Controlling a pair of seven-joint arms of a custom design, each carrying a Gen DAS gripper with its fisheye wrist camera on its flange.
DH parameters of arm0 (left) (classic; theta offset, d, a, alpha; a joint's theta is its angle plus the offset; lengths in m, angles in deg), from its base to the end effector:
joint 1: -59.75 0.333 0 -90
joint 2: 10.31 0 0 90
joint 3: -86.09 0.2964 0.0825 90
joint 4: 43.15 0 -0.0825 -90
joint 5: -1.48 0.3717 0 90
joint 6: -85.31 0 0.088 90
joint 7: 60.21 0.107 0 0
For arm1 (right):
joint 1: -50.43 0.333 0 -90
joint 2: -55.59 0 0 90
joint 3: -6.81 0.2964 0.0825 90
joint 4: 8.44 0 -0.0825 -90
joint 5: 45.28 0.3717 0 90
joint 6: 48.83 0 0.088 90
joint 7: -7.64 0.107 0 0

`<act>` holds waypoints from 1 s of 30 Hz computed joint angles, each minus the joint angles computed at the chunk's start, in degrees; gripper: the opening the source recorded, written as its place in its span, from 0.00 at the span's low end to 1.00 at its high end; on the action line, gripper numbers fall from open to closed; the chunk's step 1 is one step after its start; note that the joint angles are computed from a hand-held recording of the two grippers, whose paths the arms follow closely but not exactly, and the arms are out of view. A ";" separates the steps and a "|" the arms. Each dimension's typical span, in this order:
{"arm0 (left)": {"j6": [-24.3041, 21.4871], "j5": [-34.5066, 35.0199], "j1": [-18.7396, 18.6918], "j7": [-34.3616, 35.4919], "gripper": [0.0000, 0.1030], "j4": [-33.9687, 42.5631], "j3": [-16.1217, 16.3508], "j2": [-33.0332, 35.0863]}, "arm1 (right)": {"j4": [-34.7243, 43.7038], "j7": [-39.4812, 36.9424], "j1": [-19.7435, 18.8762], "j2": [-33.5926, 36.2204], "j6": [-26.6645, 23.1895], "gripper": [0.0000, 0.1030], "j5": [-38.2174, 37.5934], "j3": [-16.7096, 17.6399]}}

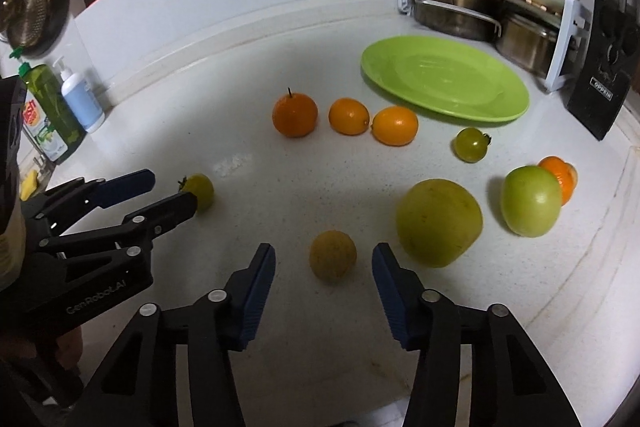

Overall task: Organize fruits
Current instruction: 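Grasp the small green tomato with the left gripper while the right gripper grasps the small tan fruit, then carry both fruits onto the green plate and open both grippers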

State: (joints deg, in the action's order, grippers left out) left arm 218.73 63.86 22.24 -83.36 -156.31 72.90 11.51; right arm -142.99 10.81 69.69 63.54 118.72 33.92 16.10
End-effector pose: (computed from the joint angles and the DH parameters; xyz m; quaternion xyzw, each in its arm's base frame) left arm 0.3954 -0.4516 0.2747 -0.7643 0.5502 -0.2059 0.2660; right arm 0.4676 0.1846 0.2792 -0.8576 0.4014 -0.0794 0.3115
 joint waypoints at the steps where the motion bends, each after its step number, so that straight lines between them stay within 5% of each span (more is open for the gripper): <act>1: 0.85 -0.01 0.35 0.27 0.46 -0.13 0.07 0.12 | 0.26 1.04 0.14 0.43 0.17 0.45 -0.95 -0.05; 11: 8.12 0.93 2.25 2.14 0.28 -1.13 1.42 0.75 | 1.76 11.12 -0.49 2.93 1.23 0.28 -10.26 0.72; 16: 10.61 1.81 2.71 2.46 0.27 -1.62 1.86 0.46 | 1.97 12.78 -1.26 3.19 1.72 0.27 -10.63 1.74; 30: 4.09 1.46 0.64 3.60 0.27 2.37 0.94 -0.26 | 2.19 1.98 -2.74 -0.20 -2.97 0.27 -2.21 0.35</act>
